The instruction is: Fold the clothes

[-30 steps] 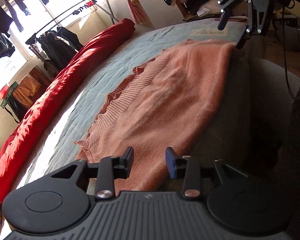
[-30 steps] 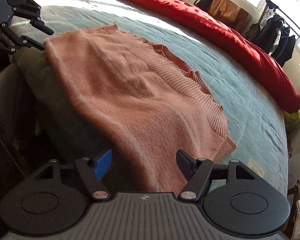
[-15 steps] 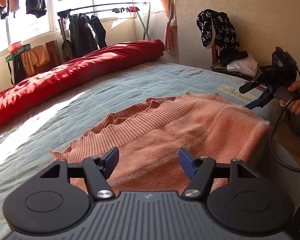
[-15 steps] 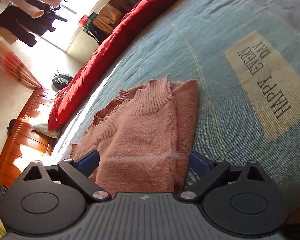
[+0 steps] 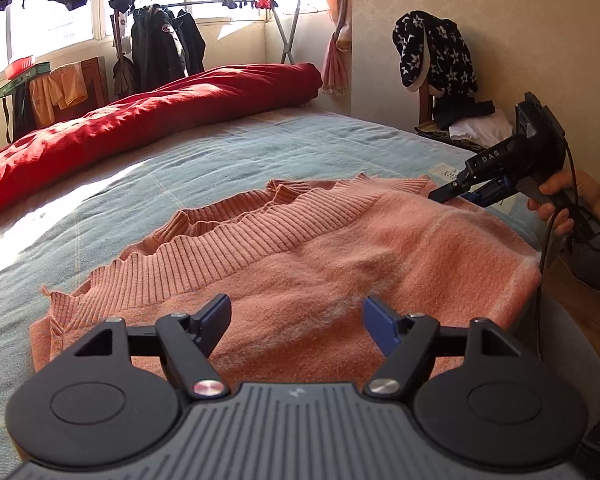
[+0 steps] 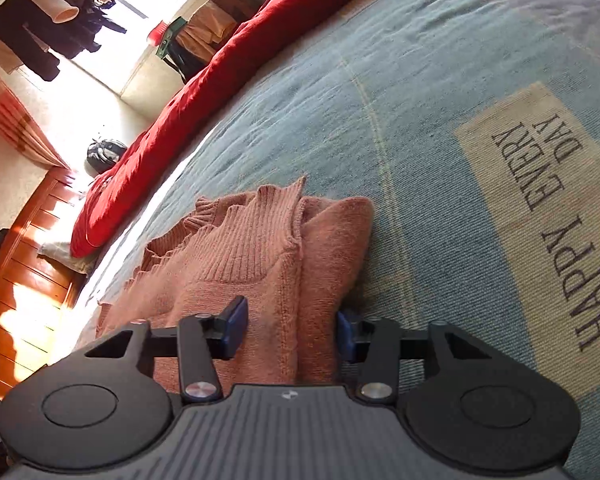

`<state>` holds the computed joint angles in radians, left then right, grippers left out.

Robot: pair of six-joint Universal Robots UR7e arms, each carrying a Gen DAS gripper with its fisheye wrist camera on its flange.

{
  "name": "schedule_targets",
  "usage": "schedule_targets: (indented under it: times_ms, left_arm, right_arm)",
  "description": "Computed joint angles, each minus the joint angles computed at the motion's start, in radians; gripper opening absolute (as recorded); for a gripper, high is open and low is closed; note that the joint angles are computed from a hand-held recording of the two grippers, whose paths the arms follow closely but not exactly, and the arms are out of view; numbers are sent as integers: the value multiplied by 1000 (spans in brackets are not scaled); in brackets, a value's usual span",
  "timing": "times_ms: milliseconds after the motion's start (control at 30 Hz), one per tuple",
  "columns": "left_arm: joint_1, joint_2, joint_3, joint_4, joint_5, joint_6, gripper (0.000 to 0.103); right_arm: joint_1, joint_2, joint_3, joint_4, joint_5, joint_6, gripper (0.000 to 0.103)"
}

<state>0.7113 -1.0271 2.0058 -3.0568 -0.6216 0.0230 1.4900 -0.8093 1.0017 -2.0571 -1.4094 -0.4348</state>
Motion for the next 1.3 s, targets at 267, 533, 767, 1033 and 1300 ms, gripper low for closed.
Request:
schedule_targets:
  times_ms: [267,533,767,1033,1300]
  left_arm:
    - [7,18,-25,17,34,19,75]
    - [9,-15,-18,24,57,-6,78]
    - [36,-40,7,153,102,-254,80]
    - [-23,-146,114,368,158,-447,82]
    - [-34,-170,126,480,145,-625,88]
  right_arm:
    - [24,52,-125,-46,-4,-7,21]
    - [54,-73,47,-87,7,-156,57]
    - [79,-194,382,-337,-179,-370,70]
    - [84,-296,561,-518,-206,-479,74]
    - [106,-277,613,-585,-260,-454,83]
